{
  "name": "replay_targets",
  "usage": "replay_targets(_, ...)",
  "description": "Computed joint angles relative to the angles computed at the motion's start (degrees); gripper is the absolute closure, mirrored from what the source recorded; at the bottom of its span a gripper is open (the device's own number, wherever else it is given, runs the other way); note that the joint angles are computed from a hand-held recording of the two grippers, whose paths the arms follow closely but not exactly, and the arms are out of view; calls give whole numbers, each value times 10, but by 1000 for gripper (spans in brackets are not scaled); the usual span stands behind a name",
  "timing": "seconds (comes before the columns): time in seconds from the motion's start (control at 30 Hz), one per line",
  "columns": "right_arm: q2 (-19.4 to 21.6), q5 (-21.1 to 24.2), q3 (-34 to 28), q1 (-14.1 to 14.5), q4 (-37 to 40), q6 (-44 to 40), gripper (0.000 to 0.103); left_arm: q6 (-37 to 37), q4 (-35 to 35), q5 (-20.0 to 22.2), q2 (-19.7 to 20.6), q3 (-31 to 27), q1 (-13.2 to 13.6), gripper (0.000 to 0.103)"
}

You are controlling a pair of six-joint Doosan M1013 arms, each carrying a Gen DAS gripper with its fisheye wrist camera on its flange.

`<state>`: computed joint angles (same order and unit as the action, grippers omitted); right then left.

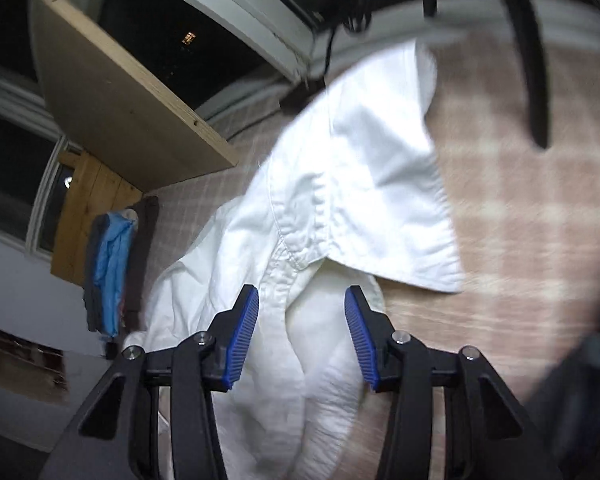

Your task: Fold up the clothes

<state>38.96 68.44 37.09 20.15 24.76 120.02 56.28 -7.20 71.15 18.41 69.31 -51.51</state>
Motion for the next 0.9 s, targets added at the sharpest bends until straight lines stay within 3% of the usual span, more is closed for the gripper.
replay_targets(0.07,10,8,-8,1,8,0,58,-5,3,-2,-1,1,-1,53)
replay_targets(0.13,7,-15,3,0,32,-15,58,-7,7,-6,-3,4,-2,53)
replay_targets(0.2,2,-45,24,-7,78,-30,75,-7,9,-9,-4,6,-3,53)
replay_targets(0.23,-5,-67,40,-10,95,-32,100,-7,9,-10,-4,7,-3,53)
replay_targets(0.37,-41,-135,75,-7,19,-30,102,-12,11,-13,-6,11,-3,53)
replay_targets(0.43,-43,-115,50,0,-64,-27,102,-11,12,-14,-7,13,-3,53)
replay_targets(0.5,-25,-59,1,4,-112,-37,102,-9,10,-16,-9,15,-2,53)
replay_targets(0.63,-13,1,-25,2,-96,-28,98,-8,7,-17,-9,16,0,53)
replay_targets(0.7,-23,2,-7,5,-88,-37,89,-9,10,-15,-8,14,-2,55)
replay_targets(0.77,-21,17,-5,12,-90,-37,61,-16,11,-15,-8,13,-3,55)
replay_targets(0.8,-21,25,0,14,-78,-38,56,-23,11,-16,-8,12,-3,55)
replay_targets(0.9,-32,29,35,15,-15,-56,54,-45,6,-14,-8,9,-2,60)
